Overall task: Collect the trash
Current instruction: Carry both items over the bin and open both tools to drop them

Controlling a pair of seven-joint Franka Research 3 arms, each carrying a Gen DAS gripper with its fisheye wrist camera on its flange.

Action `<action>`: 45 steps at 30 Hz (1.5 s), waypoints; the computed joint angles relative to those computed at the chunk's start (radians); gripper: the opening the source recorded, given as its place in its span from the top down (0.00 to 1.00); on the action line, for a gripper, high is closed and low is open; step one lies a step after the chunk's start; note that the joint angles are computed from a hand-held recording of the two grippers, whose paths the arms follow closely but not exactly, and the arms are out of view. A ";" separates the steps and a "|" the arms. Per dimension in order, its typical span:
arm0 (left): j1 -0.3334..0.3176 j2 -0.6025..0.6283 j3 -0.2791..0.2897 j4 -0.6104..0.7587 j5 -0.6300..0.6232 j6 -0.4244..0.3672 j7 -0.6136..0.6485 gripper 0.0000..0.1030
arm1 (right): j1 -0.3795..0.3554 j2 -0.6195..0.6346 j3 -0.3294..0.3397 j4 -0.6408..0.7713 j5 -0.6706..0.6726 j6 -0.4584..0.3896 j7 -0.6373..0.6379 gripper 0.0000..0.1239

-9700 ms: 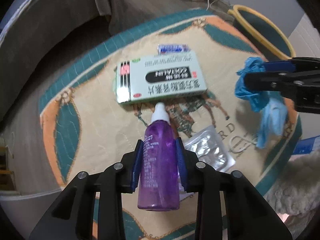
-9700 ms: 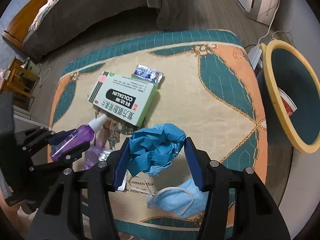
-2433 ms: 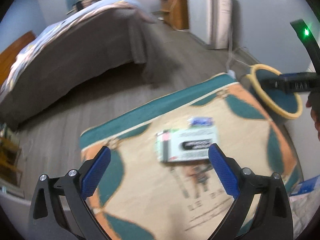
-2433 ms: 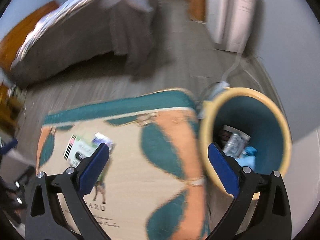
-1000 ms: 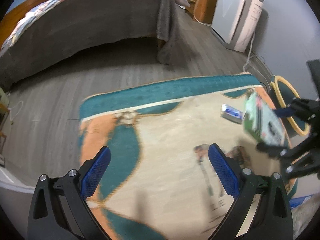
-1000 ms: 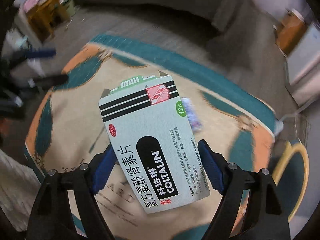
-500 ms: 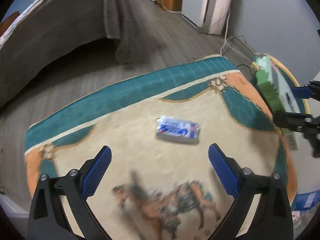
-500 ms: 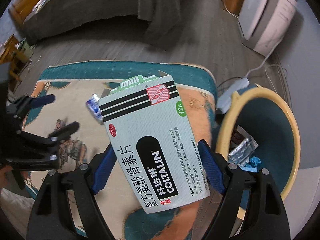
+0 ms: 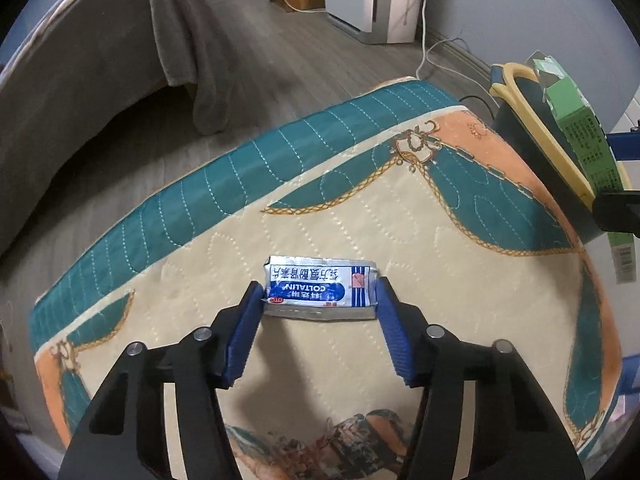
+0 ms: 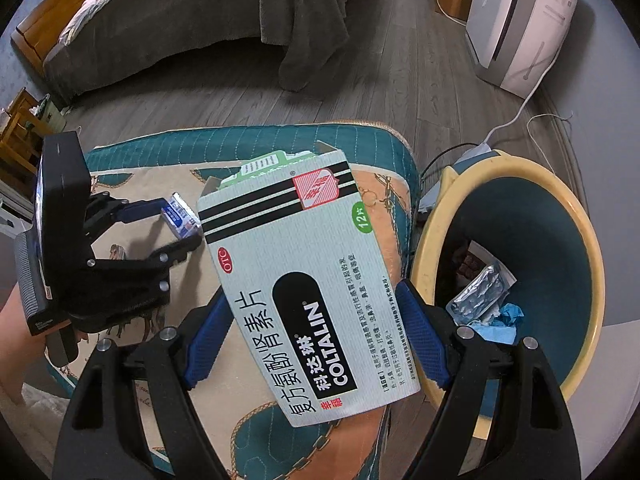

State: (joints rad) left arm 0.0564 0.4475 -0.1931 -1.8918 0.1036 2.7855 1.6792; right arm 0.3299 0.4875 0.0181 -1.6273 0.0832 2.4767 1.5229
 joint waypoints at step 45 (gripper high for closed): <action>-0.099 -0.098 -0.188 -0.005 -0.190 0.102 0.146 0.08 | -0.185 -0.305 -0.104 -0.401 0.062 0.263 0.282 0.22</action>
State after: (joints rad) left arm -0.0422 0.3497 -0.3812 -1.8964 -0.0861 2.8878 1.8247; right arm 0.1446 0.1821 -0.0862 -2.0280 0.1455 2.7400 1.8048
